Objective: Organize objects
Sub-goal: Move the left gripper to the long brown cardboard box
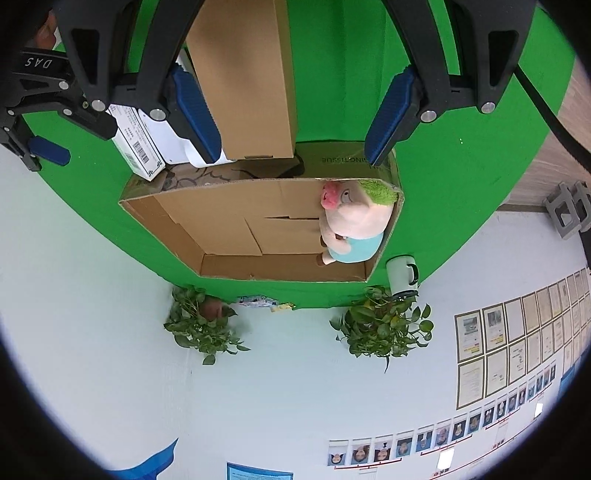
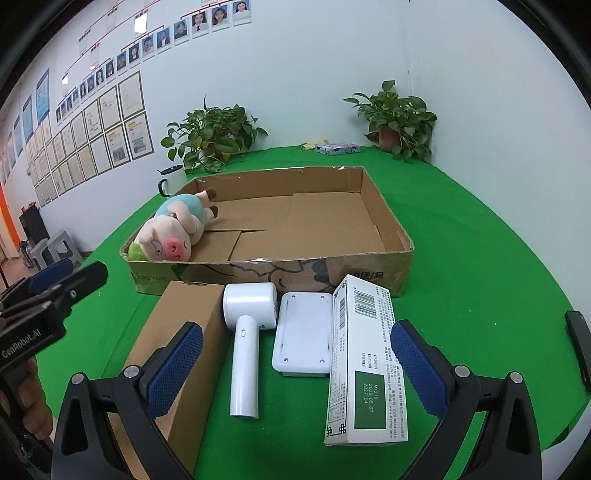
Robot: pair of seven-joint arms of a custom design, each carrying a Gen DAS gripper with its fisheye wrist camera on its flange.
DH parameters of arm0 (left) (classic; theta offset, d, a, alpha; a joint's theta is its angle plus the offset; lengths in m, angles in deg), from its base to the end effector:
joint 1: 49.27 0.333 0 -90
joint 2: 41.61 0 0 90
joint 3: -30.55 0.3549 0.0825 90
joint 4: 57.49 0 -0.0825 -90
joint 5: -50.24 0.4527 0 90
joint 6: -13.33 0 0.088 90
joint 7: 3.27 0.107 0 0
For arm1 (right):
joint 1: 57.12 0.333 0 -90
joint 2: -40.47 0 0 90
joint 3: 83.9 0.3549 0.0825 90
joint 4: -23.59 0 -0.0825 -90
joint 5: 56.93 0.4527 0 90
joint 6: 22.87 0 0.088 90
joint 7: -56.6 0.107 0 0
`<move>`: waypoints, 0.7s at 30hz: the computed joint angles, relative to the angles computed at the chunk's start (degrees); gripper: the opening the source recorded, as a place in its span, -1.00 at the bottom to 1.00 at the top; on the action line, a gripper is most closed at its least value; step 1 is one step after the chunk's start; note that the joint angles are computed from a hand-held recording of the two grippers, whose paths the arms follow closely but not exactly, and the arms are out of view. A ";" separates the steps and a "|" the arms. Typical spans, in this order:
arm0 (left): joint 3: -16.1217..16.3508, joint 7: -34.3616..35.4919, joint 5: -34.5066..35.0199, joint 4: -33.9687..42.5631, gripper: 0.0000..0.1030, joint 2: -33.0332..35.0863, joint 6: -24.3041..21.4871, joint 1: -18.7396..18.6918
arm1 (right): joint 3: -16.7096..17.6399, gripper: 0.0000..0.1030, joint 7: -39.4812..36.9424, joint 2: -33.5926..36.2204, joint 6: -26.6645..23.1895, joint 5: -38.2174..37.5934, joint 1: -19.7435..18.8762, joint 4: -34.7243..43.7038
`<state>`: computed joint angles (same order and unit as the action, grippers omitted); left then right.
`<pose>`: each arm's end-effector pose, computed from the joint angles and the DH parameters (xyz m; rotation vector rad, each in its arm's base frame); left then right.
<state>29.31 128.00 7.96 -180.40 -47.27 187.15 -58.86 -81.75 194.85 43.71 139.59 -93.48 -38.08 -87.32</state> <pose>0.6146 -0.0660 0.5574 -1.4661 1.8221 -1.0603 0.6264 0.2753 0.5581 -1.6919 1.6021 -0.7106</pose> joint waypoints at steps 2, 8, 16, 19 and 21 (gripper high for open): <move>0.37 0.66 -1.31 -0.16 0.55 -0.26 -0.47 -0.26 | -0.27 0.99 2.85 -0.50 0.13 -2.62 0.16 -0.38; 0.28 1.59 -2.77 -0.24 0.55 -0.37 -2.06 0.33 | 0.74 0.97 -2.33 -1.41 2.32 3.17 -0.60 -2.01; -0.06 6.21 -8.49 0.72 0.30 -0.65 -7.69 1.56 | 1.63 0.60 -8.27 -2.45 5.20 9.20 -1.18 -4.04; -0.39 5.93 -8.16 0.76 0.23 -0.76 -9.52 2.24 | 1.56 0.99 -1.07 -3.24 5.35 3.04 -1.63 -4.62; -0.60 4.54 -6.94 0.76 0.33 -0.85 -10.93 2.90 | 1.86 0.99 -2.66 -3.42 5.73 4.88 -1.94 -5.01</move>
